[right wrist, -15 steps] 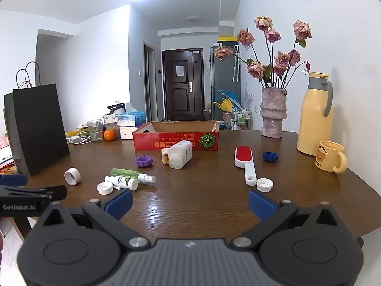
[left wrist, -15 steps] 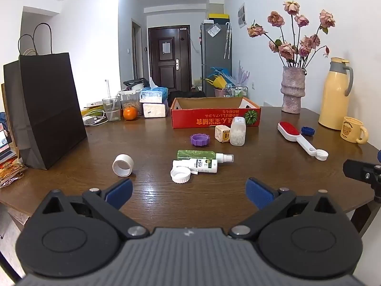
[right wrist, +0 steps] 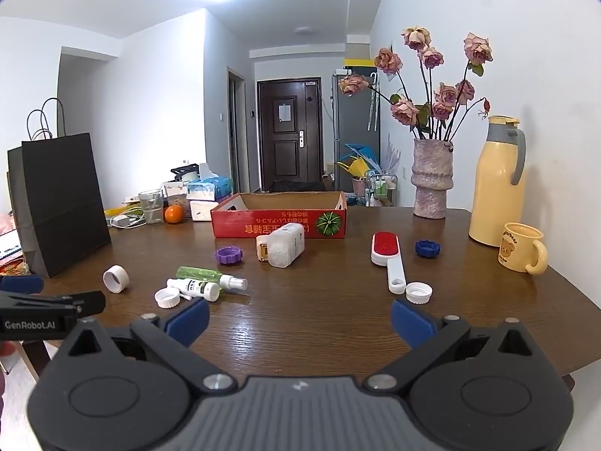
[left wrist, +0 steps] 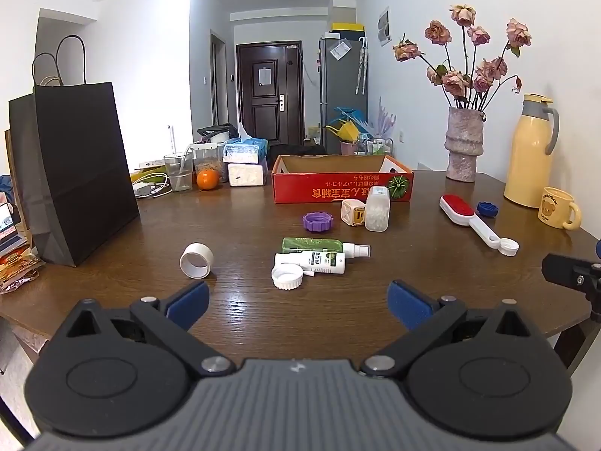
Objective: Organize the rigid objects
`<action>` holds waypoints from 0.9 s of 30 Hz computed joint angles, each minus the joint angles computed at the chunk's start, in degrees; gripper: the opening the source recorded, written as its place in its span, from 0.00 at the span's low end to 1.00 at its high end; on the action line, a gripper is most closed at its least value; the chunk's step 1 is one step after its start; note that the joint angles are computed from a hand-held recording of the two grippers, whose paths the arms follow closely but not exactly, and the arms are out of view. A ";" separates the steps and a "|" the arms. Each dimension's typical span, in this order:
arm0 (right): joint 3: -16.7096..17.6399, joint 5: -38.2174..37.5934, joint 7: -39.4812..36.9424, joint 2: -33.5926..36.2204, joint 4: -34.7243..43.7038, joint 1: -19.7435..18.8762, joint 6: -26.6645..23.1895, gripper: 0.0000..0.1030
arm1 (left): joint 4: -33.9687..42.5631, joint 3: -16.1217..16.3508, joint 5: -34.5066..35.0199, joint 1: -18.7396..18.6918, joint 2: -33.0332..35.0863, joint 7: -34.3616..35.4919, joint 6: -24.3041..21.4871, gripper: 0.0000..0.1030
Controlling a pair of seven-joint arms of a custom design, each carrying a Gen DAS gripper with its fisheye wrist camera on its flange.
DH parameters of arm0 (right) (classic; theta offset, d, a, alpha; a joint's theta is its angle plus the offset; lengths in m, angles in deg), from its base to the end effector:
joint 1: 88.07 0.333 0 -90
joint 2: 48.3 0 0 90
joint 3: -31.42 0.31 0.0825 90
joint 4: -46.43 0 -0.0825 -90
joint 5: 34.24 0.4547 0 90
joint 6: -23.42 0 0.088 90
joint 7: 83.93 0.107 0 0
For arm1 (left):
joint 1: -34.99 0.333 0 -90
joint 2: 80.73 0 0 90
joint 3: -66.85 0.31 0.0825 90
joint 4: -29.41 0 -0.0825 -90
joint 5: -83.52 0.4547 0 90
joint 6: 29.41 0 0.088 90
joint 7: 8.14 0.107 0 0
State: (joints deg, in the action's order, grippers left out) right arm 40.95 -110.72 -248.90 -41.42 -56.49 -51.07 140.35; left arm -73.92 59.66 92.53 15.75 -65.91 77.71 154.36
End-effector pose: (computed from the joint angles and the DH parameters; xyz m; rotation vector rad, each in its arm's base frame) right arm 0.5165 0.4604 0.4993 -1.1742 1.8134 -1.1900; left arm 0.6525 -0.3314 0.5066 -1.1159 1.9419 -1.2209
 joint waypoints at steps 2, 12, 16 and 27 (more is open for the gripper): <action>0.05 -0.15 0.16 0.09 0.05 0.11 -0.25 1.00 | -1.33 2.87 0.61 -2.61 -0.67 -1.76 1.21 1.00; 0.04 -0.23 0.20 0.06 -0.05 0.11 -0.12 1.00 | -1.72 3.44 0.62 -3.04 -1.15 -1.97 1.24 1.00; 0.02 -0.27 0.21 0.02 -0.10 0.11 -0.06 1.00 | -1.71 3.33 0.86 -2.91 -1.16 -2.16 1.19 1.00; -0.01 -0.29 0.25 0.16 0.07 0.20 -0.20 1.00 | -1.72 3.07 1.19 -2.60 -1.14 -2.37 1.23 1.00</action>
State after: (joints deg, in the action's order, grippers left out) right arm 40.94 -111.01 -248.65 -41.26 -56.42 -50.87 140.15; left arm -75.64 62.72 93.72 13.15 -67.05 75.33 155.59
